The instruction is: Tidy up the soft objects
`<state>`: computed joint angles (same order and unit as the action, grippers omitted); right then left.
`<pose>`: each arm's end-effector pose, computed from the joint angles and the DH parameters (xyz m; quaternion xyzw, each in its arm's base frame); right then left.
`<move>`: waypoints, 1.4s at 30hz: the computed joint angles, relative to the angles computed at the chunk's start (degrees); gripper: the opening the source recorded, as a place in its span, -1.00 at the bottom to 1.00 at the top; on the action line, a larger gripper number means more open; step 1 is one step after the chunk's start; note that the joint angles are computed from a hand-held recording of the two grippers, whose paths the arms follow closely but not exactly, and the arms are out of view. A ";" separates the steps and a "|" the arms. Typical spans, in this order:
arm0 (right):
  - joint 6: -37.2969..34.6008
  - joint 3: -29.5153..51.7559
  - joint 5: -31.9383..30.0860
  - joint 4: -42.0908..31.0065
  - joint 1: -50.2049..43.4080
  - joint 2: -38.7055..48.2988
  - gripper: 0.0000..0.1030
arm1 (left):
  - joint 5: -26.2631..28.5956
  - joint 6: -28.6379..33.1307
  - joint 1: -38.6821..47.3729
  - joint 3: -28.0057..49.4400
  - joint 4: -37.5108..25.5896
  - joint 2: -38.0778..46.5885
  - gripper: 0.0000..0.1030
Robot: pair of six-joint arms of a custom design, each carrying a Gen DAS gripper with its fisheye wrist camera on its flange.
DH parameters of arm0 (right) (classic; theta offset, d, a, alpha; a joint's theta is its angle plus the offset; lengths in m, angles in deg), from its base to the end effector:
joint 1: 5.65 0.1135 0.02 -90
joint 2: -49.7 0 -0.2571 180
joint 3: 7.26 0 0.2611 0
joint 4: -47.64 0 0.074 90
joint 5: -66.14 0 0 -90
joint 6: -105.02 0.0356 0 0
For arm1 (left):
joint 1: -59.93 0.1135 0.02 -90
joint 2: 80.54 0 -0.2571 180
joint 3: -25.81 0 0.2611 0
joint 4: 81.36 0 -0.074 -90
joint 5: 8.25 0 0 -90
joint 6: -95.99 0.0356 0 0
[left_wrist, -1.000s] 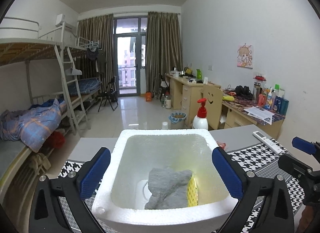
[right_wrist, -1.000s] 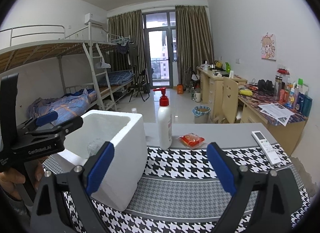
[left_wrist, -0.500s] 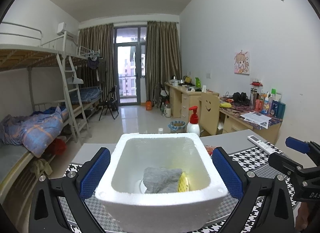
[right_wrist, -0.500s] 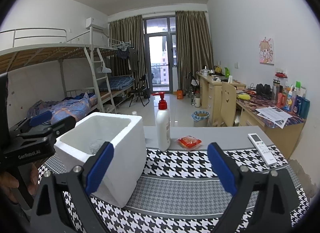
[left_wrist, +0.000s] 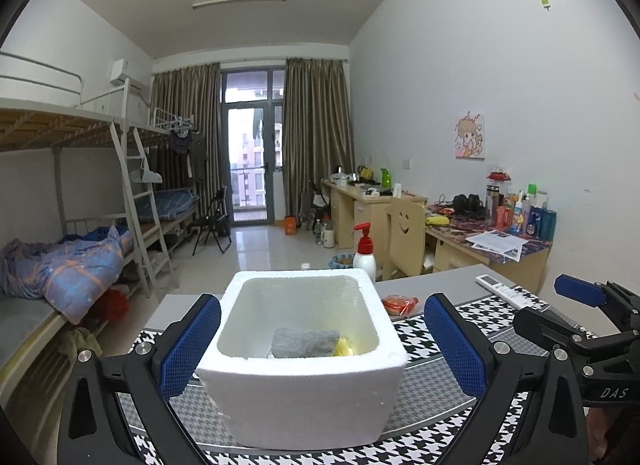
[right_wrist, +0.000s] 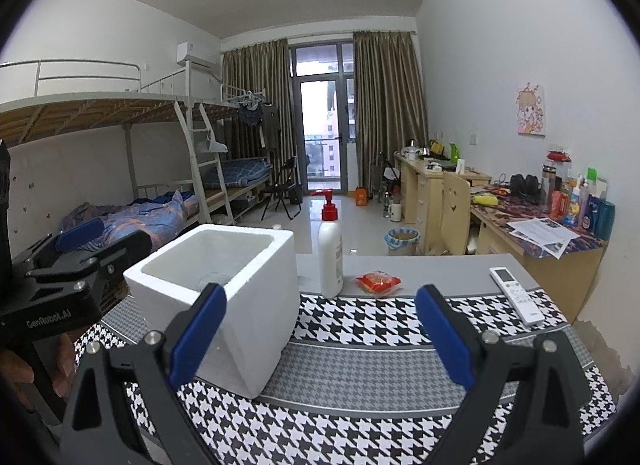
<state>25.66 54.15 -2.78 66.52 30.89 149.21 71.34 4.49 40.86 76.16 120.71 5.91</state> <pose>0.3042 0.2095 0.1707 -0.0764 0.8048 0.0912 0.5815 0.3053 -0.0987 0.1898 0.0647 0.7842 -0.0391 0.6158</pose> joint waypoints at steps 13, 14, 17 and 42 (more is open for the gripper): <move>-0.50 -6.58 4.06 6.32 3.47 -2.60 0.99 | 0.07 -2.08 -2.23 -8.18 4.35 -5.36 0.98; -0.35 -7.03 3.97 6.76 3.55 -2.79 0.99 | -0.16 -2.24 -2.54 -8.43 4.29 -5.60 0.98; -0.74 -8.34 4.41 8.13 4.03 -3.06 0.99 | -1.03 -2.80 -3.24 -10.19 5.52 -6.75 0.98; -2.24 -14.66 9.43 21.51 6.34 1.78 0.99 | -11.81 -0.64 -9.42 -20.44 27.15 -0.12 0.98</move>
